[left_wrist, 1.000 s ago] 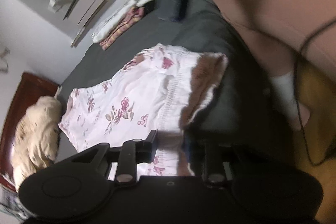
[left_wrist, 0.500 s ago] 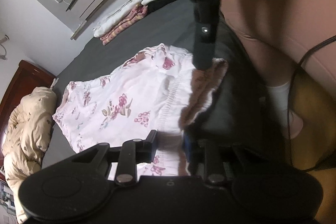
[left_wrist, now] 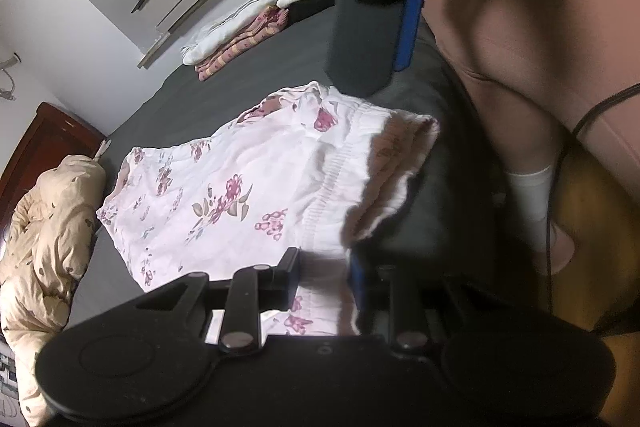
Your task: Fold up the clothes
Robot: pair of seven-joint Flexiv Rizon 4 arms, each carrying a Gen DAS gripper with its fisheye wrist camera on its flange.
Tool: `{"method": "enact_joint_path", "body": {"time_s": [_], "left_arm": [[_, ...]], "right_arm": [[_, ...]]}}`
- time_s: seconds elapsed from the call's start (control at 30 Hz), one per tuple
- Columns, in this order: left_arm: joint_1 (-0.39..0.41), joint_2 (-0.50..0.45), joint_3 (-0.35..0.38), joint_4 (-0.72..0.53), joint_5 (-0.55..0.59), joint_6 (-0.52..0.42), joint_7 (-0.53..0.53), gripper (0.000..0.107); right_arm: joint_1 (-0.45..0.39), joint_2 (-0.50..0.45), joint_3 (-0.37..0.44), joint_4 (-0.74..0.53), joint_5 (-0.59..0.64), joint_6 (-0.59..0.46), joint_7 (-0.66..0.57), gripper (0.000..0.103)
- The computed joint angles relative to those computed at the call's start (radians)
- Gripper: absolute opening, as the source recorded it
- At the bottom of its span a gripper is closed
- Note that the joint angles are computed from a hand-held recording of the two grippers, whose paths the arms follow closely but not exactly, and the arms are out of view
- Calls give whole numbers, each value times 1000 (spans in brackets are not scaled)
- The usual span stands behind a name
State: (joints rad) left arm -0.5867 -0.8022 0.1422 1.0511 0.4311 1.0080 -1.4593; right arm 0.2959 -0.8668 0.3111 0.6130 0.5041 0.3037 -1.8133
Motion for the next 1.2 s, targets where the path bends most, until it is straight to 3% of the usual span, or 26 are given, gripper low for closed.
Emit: {"method": "enact_joint_path", "body": {"time_s": [0.1, 0.23, 0.33, 0.47, 0.57, 0.63, 0.77, 0.87, 0.9, 1.0, 1.07, 1.2], "left_arm": [[5, 2, -6, 5, -5, 3, 8, 26], [18, 11, -16, 20, -16, 23, 25, 26], [39, 16, -36, 27, -51, 31, 36, 21], [58, 24, -48, 32, -107, 41, 3, 18], [67, 31, -54, 37, -134, 44, -5, 18], [73, 33, -61, 37, -147, 42, 4, 18], [78, 32, -64, 30, -168, 41, 3, 17], [85, 35, -68, 34, -187, 49, -12, 17], [88, 37, -69, 36, -192, 52, -13, 17], [93, 41, -71, 41, -203, 58, -16, 17], [95, 41, -71, 41, -206, 60, -17, 17], [92, 40, -68, 41, -210, 64, -28, 18]], "right_arm": [[31, 44, -24, 71, -62, 68, -130, 103], [92, 141, -64, 284, -199, 317, -351, 103], [110, 179, -51, 417, -267, 497, -482, 103], [144, 198, -46, 557, -368, 694, -567, 103], [202, 196, -94, 688, -485, 954, -591, 102], [264, 180, -180, 764, -589, 1143, -567, 102], [276, 140, -187, 747, -655, 1105, -545, 102], [276, 118, -204, 770, -717, 1180, -543, 102], [284, 111, -225, 782, -735, 1227, -535, 100], [375, 91, -410, 823, -797, 1355, -477, 92], [412, 69, -498, 828, -816, 1407, -451, 75], [341, 46, -458, 825, -918, 1464, -473, 40]]}}
